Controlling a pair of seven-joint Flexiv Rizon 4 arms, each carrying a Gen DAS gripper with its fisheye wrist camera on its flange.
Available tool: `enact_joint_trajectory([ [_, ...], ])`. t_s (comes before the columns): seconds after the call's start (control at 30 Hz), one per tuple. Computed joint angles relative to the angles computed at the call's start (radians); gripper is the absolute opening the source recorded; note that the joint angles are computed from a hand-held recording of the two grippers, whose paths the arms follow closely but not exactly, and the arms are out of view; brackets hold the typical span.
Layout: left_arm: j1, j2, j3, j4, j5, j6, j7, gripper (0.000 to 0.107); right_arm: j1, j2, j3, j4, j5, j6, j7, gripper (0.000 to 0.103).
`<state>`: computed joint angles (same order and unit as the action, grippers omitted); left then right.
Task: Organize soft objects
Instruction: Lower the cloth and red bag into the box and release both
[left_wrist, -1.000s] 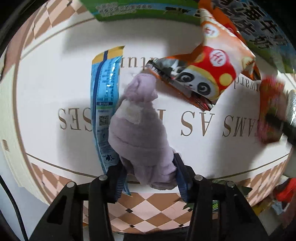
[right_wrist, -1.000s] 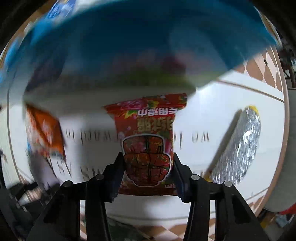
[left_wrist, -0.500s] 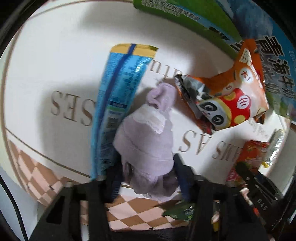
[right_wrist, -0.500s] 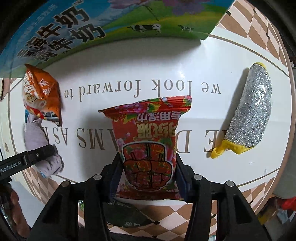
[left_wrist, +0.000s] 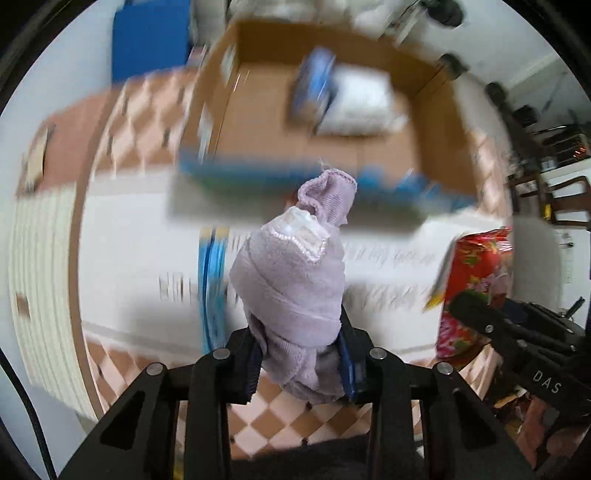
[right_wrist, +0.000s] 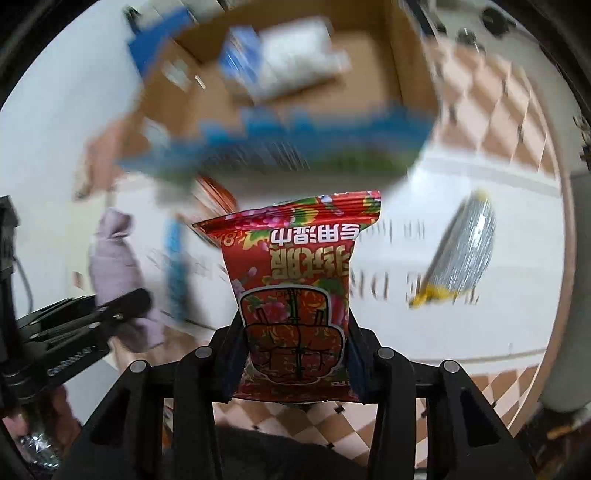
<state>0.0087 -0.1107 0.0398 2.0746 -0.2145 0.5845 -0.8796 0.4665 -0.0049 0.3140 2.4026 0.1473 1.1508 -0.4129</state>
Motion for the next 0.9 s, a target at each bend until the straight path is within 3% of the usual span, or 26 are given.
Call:
enact_joint_trajectory([
  [0.13,-0.037,-0.121,-0.055,-0.155,-0.026,0.067,-0.050,0.031,-0.058,0.059,-0.059,-0.049,-0.082,-0.043,-0.030,0.047],
  [0.27,-0.085,-0.300,-0.066,-0.383,0.069,0.036,-0.162,0.031,-0.132,-0.021,-0.129,-0.141,-0.173,-0.101,-0.050,0.047],
  [0.33,-0.118,-0.406,-0.058,-0.531,0.135,-0.013,-0.216,0.031,-0.157,-0.085,-0.149,-0.207,-0.172,-0.130,-0.078,0.047],
  [0.53,-0.182,-0.662,-0.034,-0.903,0.238,-0.199,-0.249,0.032,-0.236,-0.316,-0.201,-0.421,-0.204,-0.232,-0.175,0.047],
  [0.67,-0.205,-0.765,-0.024,-1.069,0.249,-0.312,-0.271,0.032,-0.256,-0.433,-0.215,-0.536,-0.222,-0.291,-0.202,0.047],
  [0.83,-0.219,-0.843,-0.018,-1.179,0.259,-0.366,-0.287,0.034,-0.264,-0.518,-0.226,-0.612,-0.241,-0.335,-0.209,0.047],
  [0.9,-0.220,-0.887,-0.020,-1.253,0.253,-0.443,-0.278,0.036,-0.269,-0.543,-0.229,-0.633,-0.249,-0.357,-0.217,0.048],
])
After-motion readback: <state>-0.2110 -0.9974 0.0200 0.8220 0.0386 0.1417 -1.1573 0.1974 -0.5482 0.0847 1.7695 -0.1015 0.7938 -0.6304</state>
